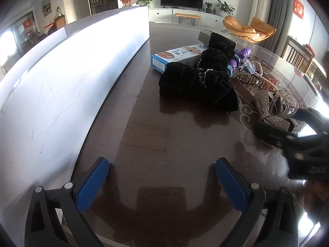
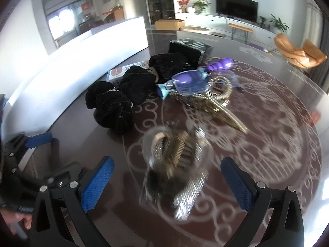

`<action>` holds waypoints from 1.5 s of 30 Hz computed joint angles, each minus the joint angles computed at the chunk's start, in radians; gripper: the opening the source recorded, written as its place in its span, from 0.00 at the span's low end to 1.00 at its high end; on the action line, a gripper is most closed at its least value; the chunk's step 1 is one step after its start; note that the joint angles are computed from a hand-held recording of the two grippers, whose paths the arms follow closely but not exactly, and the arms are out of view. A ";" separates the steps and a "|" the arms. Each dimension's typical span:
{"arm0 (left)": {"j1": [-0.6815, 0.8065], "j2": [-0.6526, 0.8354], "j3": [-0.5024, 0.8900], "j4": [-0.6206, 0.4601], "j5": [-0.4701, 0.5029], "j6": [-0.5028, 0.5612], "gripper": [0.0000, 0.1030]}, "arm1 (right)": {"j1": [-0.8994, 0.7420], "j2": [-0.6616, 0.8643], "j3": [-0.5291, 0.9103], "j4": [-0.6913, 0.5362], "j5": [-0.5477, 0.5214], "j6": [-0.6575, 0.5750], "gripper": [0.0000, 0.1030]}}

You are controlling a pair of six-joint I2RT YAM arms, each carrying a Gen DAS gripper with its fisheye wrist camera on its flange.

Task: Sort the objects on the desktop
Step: 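Grasp the clear claw clip with rhinestone bow using the right gripper, then grasp the black scrunchies with the left gripper while the right holds the clip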

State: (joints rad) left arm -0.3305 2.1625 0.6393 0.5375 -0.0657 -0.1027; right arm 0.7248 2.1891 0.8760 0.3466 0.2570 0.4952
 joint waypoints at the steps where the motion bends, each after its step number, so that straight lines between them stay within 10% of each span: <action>1: 0.000 0.000 0.000 0.000 0.000 0.000 1.00 | -0.004 0.013 0.015 -0.004 -0.004 -0.006 0.94; 5: -0.001 0.000 0.001 -0.001 -0.003 -0.003 1.00 | 0.007 -0.020 -0.041 0.009 0.064 -0.001 0.54; 14: 0.011 -0.044 0.043 -0.056 0.139 -0.048 1.00 | -0.037 -0.140 -0.353 0.233 0.070 0.069 0.54; 24: -0.088 0.138 0.492 -0.361 -0.100 -0.166 1.00 | -0.047 -0.143 -0.380 0.273 0.049 0.070 0.57; 37: 0.034 -0.025 0.108 -0.073 0.069 -0.028 0.97 | -0.056 -0.139 -0.377 0.276 0.044 0.066 0.57; 45: -0.025 0.181 0.510 -0.368 -0.057 -0.063 1.00 | -0.056 -0.139 -0.377 0.275 0.045 0.067 0.57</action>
State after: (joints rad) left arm -0.3555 2.3439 1.1488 0.1691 -0.1229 -0.1660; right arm 0.6685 2.0503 0.4988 0.6220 0.3021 0.5626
